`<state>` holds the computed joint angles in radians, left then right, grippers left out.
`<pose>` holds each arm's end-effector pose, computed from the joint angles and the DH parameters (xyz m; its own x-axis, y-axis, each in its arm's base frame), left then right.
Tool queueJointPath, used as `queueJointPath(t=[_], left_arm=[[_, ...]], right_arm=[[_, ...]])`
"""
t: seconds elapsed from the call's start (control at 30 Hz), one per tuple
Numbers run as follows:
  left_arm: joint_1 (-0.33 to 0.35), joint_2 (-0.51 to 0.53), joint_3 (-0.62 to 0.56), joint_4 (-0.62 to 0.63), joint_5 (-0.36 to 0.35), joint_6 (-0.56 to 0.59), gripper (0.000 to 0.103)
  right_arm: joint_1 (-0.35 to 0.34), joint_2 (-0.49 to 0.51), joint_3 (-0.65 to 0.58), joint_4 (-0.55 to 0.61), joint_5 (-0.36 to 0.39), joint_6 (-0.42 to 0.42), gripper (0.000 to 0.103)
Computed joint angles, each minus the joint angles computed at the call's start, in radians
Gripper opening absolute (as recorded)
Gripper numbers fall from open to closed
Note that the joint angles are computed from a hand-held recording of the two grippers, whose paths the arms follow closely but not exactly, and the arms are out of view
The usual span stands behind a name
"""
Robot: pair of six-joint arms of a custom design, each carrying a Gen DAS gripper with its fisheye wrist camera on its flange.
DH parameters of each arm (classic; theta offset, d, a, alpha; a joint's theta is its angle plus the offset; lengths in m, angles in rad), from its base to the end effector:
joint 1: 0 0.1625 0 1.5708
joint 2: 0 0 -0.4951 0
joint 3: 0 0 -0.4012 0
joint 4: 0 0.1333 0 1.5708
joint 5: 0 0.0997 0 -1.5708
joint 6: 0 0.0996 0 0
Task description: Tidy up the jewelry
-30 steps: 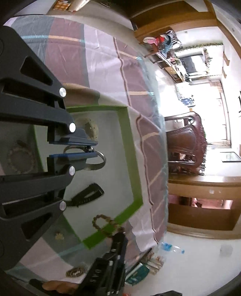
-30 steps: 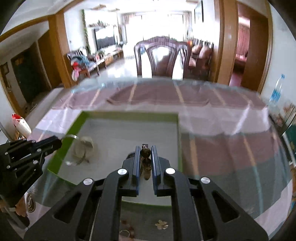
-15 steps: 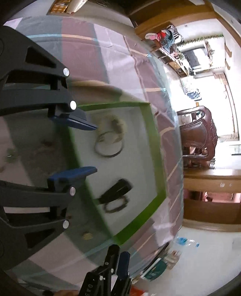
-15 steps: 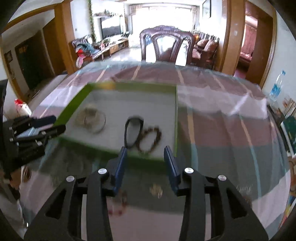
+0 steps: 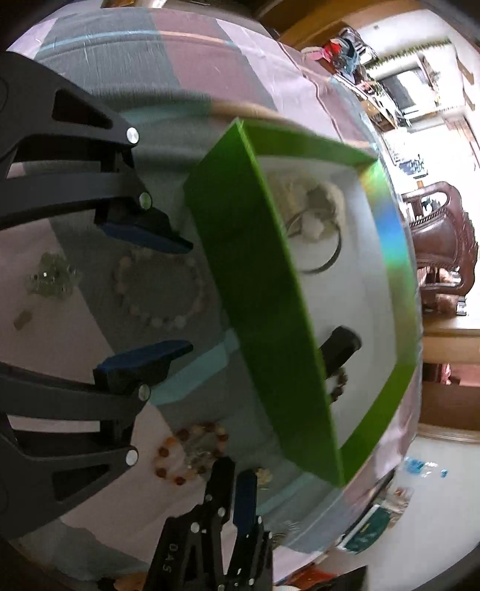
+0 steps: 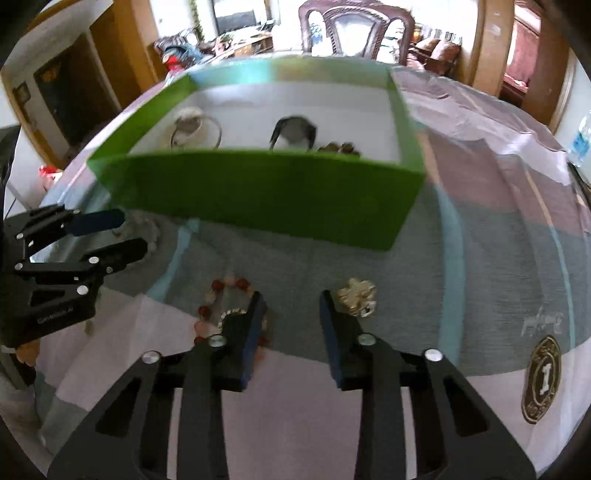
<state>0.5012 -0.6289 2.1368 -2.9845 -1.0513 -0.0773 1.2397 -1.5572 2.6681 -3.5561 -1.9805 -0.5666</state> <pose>-0.3654 -0.4085 -0.0421 -0.4424 0.7445 -0.5000 0.8415 0.5374 0.0556 -0.0151 -0.3320 0.3159 -0.7600 0.1698 0.6274 -0.2363 0.8270 -0.5101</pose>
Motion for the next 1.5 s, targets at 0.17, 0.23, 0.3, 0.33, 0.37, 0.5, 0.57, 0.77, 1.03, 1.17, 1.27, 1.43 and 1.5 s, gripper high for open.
queueJointPath(t=[0.17,0.23,0.3,0.33,0.37,0.5,0.57,0.77,1.03,1.17,1.27,1.43,1.5], left_arm=[[0.008,0.009,0.000,0.015,-0.018,0.001,0.050],[0.010,0.008,0.002,0.010,-0.023,0.002,0.051],[0.011,0.008,0.002,0.009,-0.025,0.003,0.051],[0.010,0.008,0.003,0.007,-0.028,0.004,0.051],[0.011,0.009,0.004,0.004,-0.032,0.006,0.051],[0.012,0.008,0.003,0.005,-0.041,0.011,0.051],[0.012,0.009,0.002,0.004,-0.044,0.012,0.051],[0.009,0.008,0.006,-0.001,-0.061,0.025,0.051],[0.005,0.004,0.018,-0.019,-0.078,0.037,0.028],[0.005,0.004,0.018,-0.023,-0.093,0.040,0.017],[0.003,0.003,0.023,-0.028,-0.110,0.048,0.018],[-0.003,0.009,0.023,-0.030,-0.100,0.039,0.039],[-0.004,0.011,0.021,-0.028,-0.097,0.033,0.040]], right_arm=[[0.009,0.036,0.016,-0.045,-0.011,-0.047,0.029],[0.012,0.041,0.022,-0.052,-0.008,-0.058,0.029],[0.021,0.064,0.030,-0.096,-0.022,-0.075,0.029],[0.025,0.076,0.034,-0.119,-0.028,-0.082,0.029],[0.027,0.087,0.039,-0.145,-0.030,-0.091,0.028],[0.025,0.080,0.042,-0.127,-0.014,-0.092,0.008],[0.024,0.073,0.038,-0.115,-0.017,-0.072,0.008],[-0.024,-0.011,0.038,-0.172,0.027,0.003,0.008],[-0.129,-0.175,0.034,-0.017,0.230,0.020,0.008],[-0.121,-0.194,0.040,0.052,0.321,-0.042,0.008],[-0.126,-0.223,0.045,0.107,0.391,-0.089,0.008],[-0.131,-0.219,0.024,0.111,0.348,-0.042,0.024],[-0.125,-0.200,0.018,0.094,0.305,-0.011,0.027]])
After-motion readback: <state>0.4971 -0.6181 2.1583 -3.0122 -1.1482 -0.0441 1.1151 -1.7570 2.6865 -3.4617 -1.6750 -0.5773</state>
